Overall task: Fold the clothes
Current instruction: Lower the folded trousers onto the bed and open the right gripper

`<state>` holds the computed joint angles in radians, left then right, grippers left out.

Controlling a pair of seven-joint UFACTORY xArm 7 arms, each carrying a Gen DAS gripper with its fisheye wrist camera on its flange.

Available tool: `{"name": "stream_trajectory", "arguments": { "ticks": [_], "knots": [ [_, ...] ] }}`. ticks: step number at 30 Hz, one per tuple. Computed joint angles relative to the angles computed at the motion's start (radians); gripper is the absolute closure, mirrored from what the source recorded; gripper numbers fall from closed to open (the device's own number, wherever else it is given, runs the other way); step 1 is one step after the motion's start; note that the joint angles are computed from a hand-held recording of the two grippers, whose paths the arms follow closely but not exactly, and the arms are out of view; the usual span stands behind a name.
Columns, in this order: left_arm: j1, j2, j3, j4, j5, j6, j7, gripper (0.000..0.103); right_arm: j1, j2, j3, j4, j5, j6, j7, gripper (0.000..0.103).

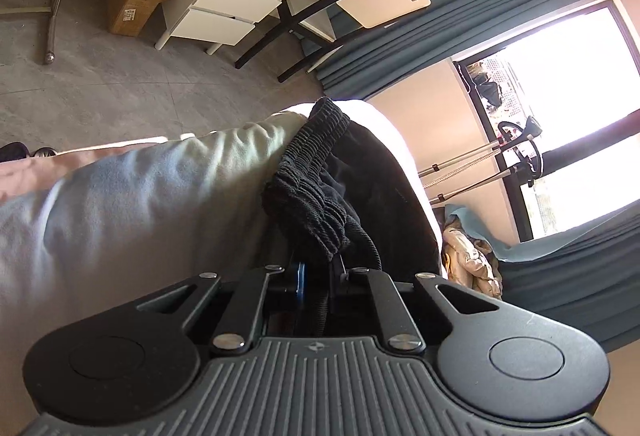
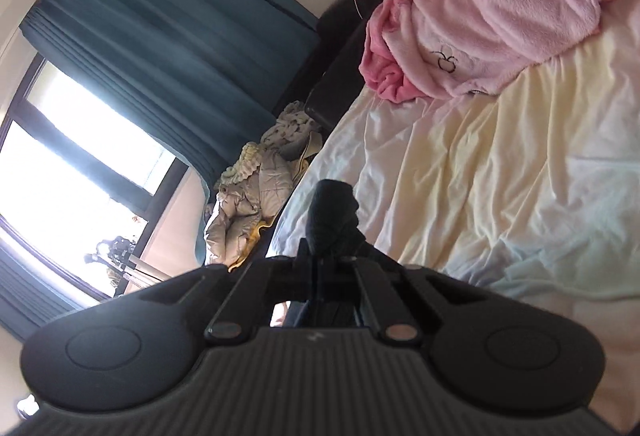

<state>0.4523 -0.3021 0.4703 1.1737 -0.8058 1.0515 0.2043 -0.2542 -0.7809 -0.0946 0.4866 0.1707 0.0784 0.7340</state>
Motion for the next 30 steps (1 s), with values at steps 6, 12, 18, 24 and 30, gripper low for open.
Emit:
{"name": "stream_trajectory", "arguments": {
  "ticks": [6, 12, 18, 24, 30],
  "knots": [
    [0.018, -0.009, 0.022, -0.104, 0.046, 0.015, 0.122, 0.09, -0.104, -0.159, -0.055, -0.194, -0.031, 0.262, -0.028, 0.1],
    [0.031, -0.048, -0.011, -0.144, 0.135, -0.036, 0.187, 0.08, -0.158, -0.208, -0.009, -0.291, -0.035, 0.287, 0.002, 0.088],
    [0.001, -0.18, -0.026, -0.167, 0.271, -0.08, 0.369, 0.034, -0.297, -0.313, 0.188, -0.279, -0.261, 0.396, 0.031, 0.055],
    [-0.09, -0.424, -0.125, -0.328, 0.312, -0.319, 0.399, 0.021, -0.275, -0.439, 0.225, -0.285, -0.38, 0.428, 0.046, 0.056],
    [-0.255, -0.528, -0.21, -0.411, 0.315, -0.445, 0.357, 0.016, -0.076, -0.491, 0.206, -0.267, -0.346, 0.339, 0.012, 0.058]
  ]
}}
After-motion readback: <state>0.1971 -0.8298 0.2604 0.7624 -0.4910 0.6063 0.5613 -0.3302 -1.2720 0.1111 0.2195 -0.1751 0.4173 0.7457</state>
